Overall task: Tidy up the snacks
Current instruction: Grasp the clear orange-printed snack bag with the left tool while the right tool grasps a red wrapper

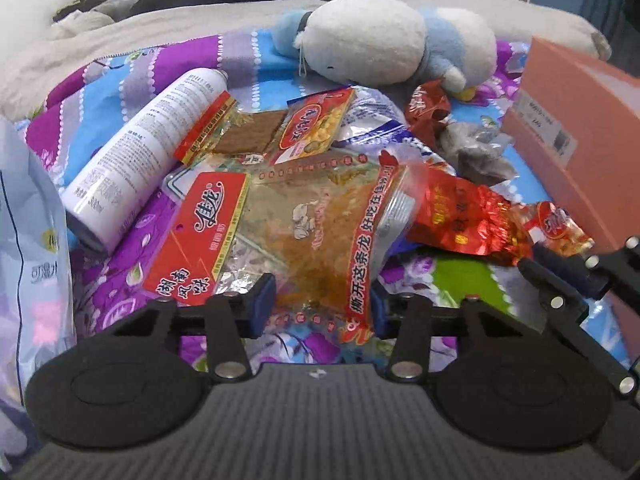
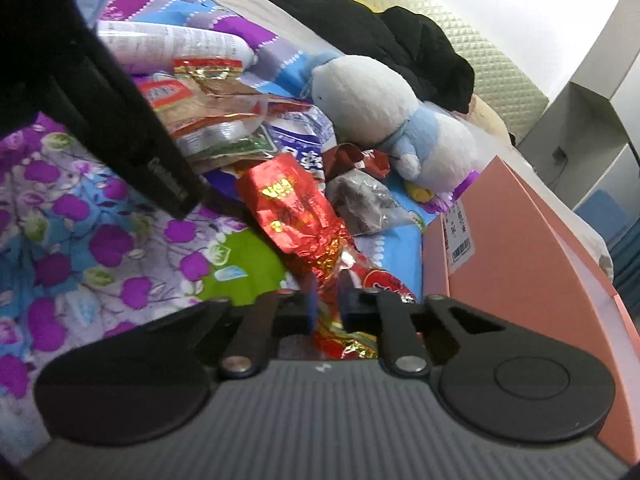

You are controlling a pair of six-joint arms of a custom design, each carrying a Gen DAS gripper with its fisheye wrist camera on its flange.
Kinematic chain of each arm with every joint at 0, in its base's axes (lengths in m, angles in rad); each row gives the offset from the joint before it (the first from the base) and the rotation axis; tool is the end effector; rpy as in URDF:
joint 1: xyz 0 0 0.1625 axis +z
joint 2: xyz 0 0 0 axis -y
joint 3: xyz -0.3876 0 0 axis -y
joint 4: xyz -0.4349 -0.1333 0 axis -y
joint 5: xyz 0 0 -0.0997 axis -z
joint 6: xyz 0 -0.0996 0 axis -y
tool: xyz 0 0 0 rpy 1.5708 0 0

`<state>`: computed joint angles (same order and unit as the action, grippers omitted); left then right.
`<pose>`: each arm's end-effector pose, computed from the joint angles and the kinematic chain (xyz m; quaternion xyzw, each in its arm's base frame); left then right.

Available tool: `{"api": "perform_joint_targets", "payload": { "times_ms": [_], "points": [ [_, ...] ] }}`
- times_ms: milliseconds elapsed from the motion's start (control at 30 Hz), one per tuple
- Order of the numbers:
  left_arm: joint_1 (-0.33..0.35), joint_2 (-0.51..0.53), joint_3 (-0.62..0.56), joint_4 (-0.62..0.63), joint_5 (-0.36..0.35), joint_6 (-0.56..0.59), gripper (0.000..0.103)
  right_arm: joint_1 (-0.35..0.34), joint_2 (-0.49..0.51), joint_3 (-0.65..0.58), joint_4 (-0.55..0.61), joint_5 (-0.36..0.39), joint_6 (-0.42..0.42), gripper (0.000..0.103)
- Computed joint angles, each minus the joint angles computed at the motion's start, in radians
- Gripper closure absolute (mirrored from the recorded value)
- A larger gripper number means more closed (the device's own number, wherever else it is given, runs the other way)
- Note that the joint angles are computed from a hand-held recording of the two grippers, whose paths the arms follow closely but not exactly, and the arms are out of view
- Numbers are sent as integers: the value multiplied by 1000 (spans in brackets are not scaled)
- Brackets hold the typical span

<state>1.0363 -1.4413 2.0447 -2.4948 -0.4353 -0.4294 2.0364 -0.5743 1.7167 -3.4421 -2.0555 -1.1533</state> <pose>-0.0704 -0.5579 0.2916 -0.0420 0.8357 -0.3653 0.4080 0.3646 -0.5321 -0.0219 0.5976 -0.6877 0.2502 0.3277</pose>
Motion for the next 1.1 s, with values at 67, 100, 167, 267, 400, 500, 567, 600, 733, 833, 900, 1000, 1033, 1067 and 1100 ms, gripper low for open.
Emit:
{"api": "perform_joint_targets", "payload": {
  "times_ms": [67,100,167,267,400,500,567,600,733,833,900,1000,1033,1067,1100],
  "points": [
    [-14,-18,13,18,-6,-22,56,5,-19,21,3,6,-5,99],
    [-23,-29,23,27,-8,-33,57,8,-28,32,2,8,-8,99],
    [-41,-51,42,43,-12,-61,59,12,-46,53,2,8,-9,100],
    [-73,-94,79,83,-12,-125,59,16,-68,81,-17,9,-8,100],
    [-112,-155,129,148,-12,-229,60,18,-52,70,-78,-30,-5,98],
    [-126,-189,154,196,-20,-295,60,14,-46,59,-84,-35,22,53],
    [-136,-207,168,221,-18,-327,60,9,-49,62,-86,-16,24,45],
    [-139,-215,174,228,-18,-341,60,9,-49,59,-72,-15,33,45],
    [-139,-241,200,204,-29,-350,60,10,-11,23,-58,-38,38,45],
    [-135,-242,207,174,-35,-339,60,12,34,-25,-51,-77,66,45],
    [-132,-238,208,164,-37,-331,60,16,83,-69,-94,-116,25,45],
    [-126,-237,212,128,-44,-309,60,20,141,-118,-182,-164,-54,45],
    [-124,-236,214,114,-47,-301,60,19,149,-125,-191,-173,-61,45],
    [-122,-235,216,100,-48,-295,60,19,150,-125,-197,-177,-63,46],
    [-121,-233,218,87,-49,-288,60,20,152,-124,-206,-178,-71,47]
  ]
}}
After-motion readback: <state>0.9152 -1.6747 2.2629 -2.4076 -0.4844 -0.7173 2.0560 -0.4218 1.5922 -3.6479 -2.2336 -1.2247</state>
